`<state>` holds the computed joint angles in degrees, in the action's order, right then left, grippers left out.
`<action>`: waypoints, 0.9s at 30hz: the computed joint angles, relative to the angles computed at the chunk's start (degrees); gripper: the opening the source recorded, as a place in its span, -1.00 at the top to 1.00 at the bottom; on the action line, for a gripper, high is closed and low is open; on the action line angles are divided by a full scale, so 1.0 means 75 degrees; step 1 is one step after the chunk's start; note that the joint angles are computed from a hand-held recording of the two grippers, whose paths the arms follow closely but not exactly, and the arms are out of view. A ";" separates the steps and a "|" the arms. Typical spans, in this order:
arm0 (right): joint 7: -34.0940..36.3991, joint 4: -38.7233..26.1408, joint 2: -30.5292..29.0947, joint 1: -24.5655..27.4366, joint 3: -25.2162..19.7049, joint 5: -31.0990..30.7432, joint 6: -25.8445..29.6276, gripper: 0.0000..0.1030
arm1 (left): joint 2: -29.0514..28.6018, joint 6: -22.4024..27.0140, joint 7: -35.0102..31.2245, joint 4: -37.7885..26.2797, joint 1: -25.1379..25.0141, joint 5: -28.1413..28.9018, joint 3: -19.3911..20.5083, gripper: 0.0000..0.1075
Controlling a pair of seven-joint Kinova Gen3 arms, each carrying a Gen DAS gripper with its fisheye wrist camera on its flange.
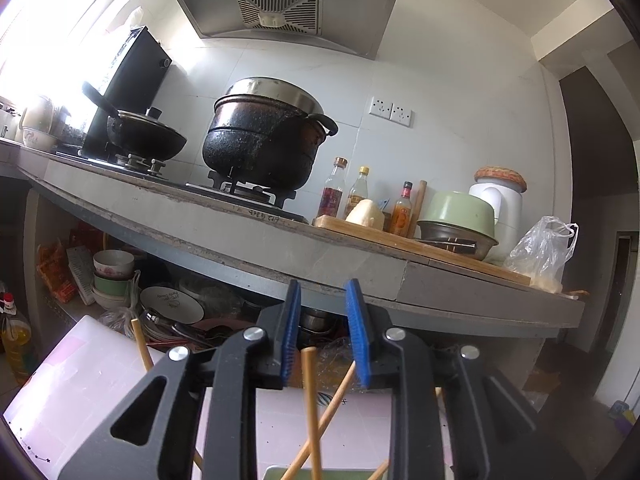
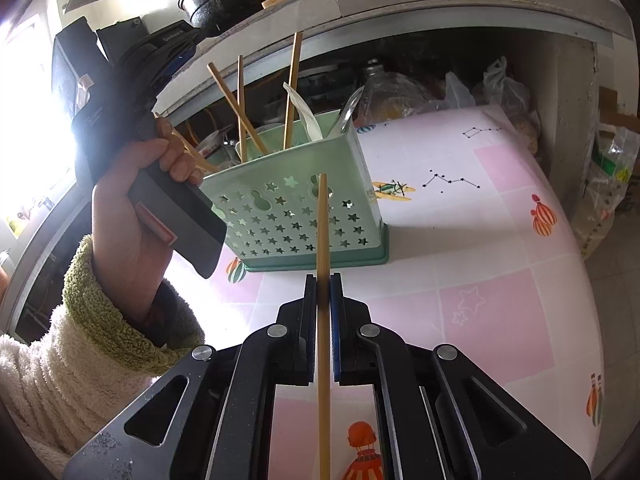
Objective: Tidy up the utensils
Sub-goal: 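Lower the left tool's chopstick into the holder and open the left tool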
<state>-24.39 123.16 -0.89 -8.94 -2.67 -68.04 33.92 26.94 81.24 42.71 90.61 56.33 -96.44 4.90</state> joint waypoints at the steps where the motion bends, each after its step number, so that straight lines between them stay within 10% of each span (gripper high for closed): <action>1: -0.0003 0.0006 -0.0005 0.0001 0.0001 0.0003 -0.0006 0.91 | -0.0026 0.0010 -0.0004 0.0018 0.0019 0.0003 0.0011 0.49; 14: 0.0562 0.0102 -0.0475 0.0025 0.0277 -0.0650 0.0164 0.91 | -0.1186 -0.0361 -0.0985 0.0998 0.0182 0.0234 0.0882 -0.22; 27: 0.2244 -0.1045 -0.0666 0.0074 0.0532 -0.2510 0.0836 0.91 | -0.1834 -0.0842 -0.1345 0.1974 0.0302 0.2415 0.1764 -0.59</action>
<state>-7.56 115.32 -5.89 -8.39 1.32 -86.87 40.19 13.19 74.92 32.62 105.41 58.59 -78.33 18.13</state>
